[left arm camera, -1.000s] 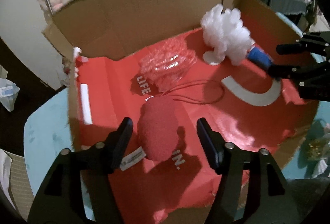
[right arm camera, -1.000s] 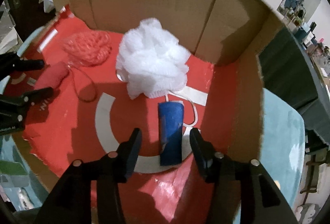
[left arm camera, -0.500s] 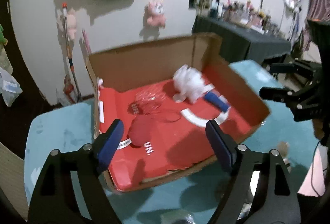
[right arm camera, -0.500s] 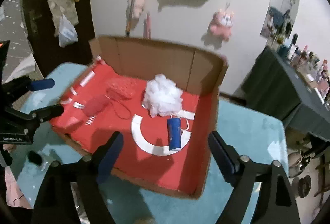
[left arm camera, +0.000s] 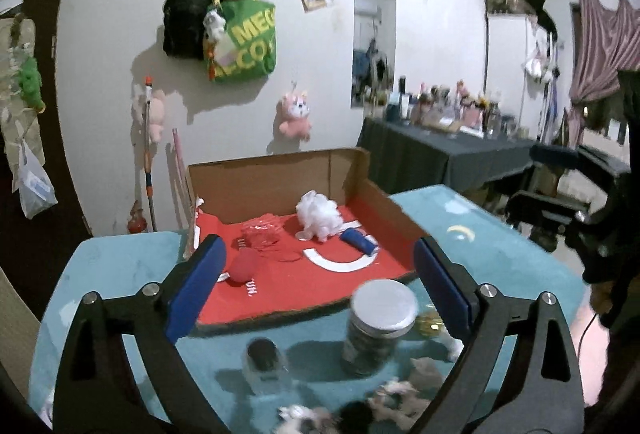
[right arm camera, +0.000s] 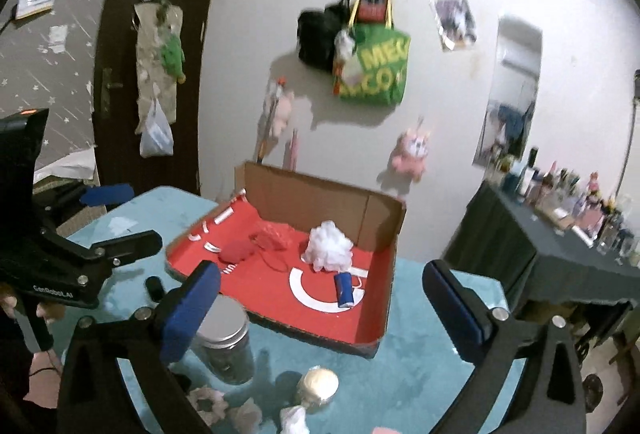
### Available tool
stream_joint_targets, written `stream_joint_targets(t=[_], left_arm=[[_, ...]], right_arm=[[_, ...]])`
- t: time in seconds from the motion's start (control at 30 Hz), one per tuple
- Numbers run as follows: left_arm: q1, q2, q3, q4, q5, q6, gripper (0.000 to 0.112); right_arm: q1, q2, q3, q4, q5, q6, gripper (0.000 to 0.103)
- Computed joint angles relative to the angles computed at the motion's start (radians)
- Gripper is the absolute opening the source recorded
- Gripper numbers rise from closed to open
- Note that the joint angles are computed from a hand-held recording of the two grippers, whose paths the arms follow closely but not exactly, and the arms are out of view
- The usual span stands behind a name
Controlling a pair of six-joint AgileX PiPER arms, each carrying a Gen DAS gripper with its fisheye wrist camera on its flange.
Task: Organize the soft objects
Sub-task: 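Pull both tools back from the box toward the remaining table items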
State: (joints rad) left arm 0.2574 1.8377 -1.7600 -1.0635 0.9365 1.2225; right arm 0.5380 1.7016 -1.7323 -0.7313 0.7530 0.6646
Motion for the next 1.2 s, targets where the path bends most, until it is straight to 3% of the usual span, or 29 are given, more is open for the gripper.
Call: stream_joint_targets(t=[0.2, 0.37, 0.57, 0.83, 1.2], left_arm=[[0.077, -0.187, 0.354, -0.243, -0.031, 0.284, 0.1], [0.121, -0.26, 0.528, -0.31, -0.015, 0.38, 0.1], [0.133, -0.301, 0.695, -0.391, -0.055, 0.533, 0.1], [0.096, -0.265, 0.788, -0.401, -0.154, 0.601, 0.1], [0.07, -0.175, 0.761, -0.334, -0.232, 0.548, 0.1]], right_arm=[[0.158, -0.157, 0.316, -0.373, -0.002, 0.458, 0.103], [0.226, -0.202, 0.487, -0.528, 0.039, 0.736, 0.103], [0.267, -0.199, 0.649, -0.667, 0.065, 1.036, 0.103], [0.239, -0.134, 0.732, -0.705, 0.015, 1.201, 0.103], [0.187, -0.064, 0.752, -0.686, -0.068, 1.239, 0.103]])
